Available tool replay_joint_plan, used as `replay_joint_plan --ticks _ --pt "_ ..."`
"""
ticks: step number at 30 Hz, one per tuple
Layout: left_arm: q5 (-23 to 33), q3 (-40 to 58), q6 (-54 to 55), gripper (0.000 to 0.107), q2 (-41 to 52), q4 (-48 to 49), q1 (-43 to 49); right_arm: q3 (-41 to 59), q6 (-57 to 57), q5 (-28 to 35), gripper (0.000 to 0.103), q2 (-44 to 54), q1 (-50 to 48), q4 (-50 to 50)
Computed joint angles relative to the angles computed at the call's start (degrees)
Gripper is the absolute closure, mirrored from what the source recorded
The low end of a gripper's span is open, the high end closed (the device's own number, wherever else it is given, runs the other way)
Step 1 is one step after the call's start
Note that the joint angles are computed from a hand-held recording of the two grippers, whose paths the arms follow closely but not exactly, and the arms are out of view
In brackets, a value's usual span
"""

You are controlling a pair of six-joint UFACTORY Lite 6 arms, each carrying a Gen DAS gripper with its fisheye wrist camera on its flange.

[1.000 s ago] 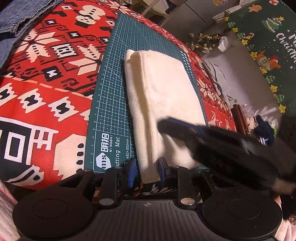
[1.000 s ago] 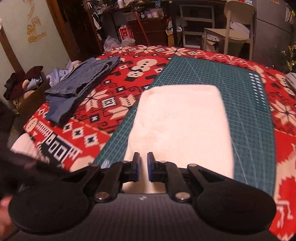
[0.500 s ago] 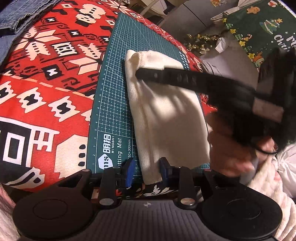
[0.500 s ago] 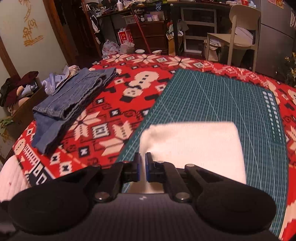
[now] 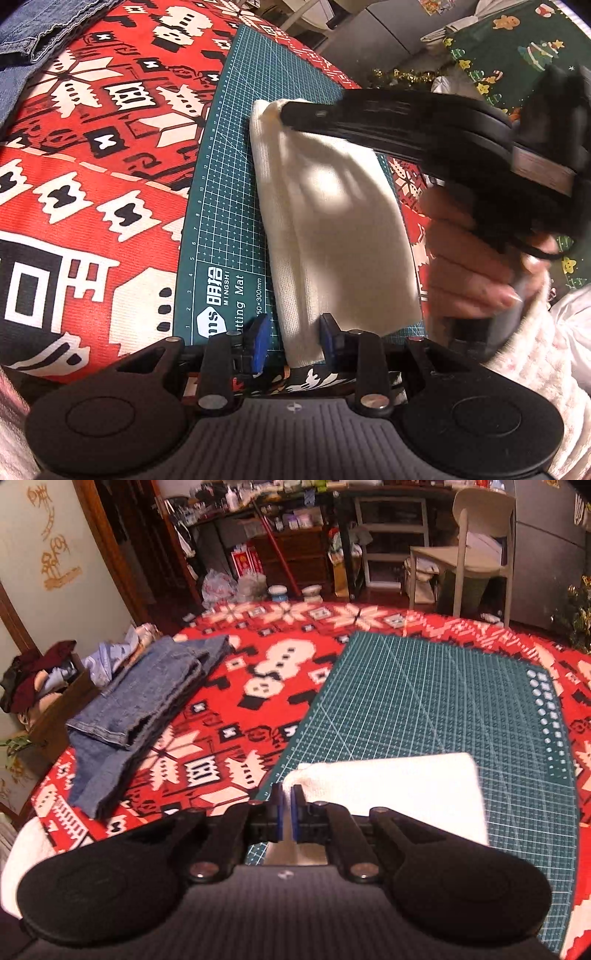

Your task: Fold clothes

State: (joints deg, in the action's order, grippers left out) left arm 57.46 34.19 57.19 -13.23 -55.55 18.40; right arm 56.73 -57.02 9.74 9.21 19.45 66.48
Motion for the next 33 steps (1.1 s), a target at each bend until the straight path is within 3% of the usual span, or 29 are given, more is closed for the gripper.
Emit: replay_joint_plan --ticks 7,13,16,18,22,29,33 --pt "0.1 0.0 -0.3 0.076 -0.3 0.1 0.0 -11.5 4.4 2.0 0.098 -14.5 -4.5 -5.5" --pt "-0.2 0.0 0.2 0.076 0.2 -0.2 -0.1 -22.4 12.7 2.7 0.098 -25.0 -3.4 -17.2" --pt "-0.3 0.1 0.3 0.076 0.4 -0.3 -0.2 -25.7 14.1 0.5 0.098 -25.5 -1.5 -17.5" --pt "-0.2 -0.2 0.0 0.077 -0.3 -0.1 -0.1 -28.2 9.8 -0.4 0.098 -27.6 -0.8 -11.7" --pt "-0.3 -0.8 0.0 0.079 -2.2 -0.4 0.5 -31.2 9.1 1.7 0.098 -31.4 -1.1 -10.2" --pt "1.1 -0.3 2.7 0.084 -5.8 -3.0 5.0 -35.0 19.9 8.2 0.097 -42.5 -6.5 -21.3" --pt "-2.7 4.9 2.3 0.081 -1.8 -5.1 2.8 -34.9 16.3 13.3 0.094 -46.0 -13.5 -19.4"
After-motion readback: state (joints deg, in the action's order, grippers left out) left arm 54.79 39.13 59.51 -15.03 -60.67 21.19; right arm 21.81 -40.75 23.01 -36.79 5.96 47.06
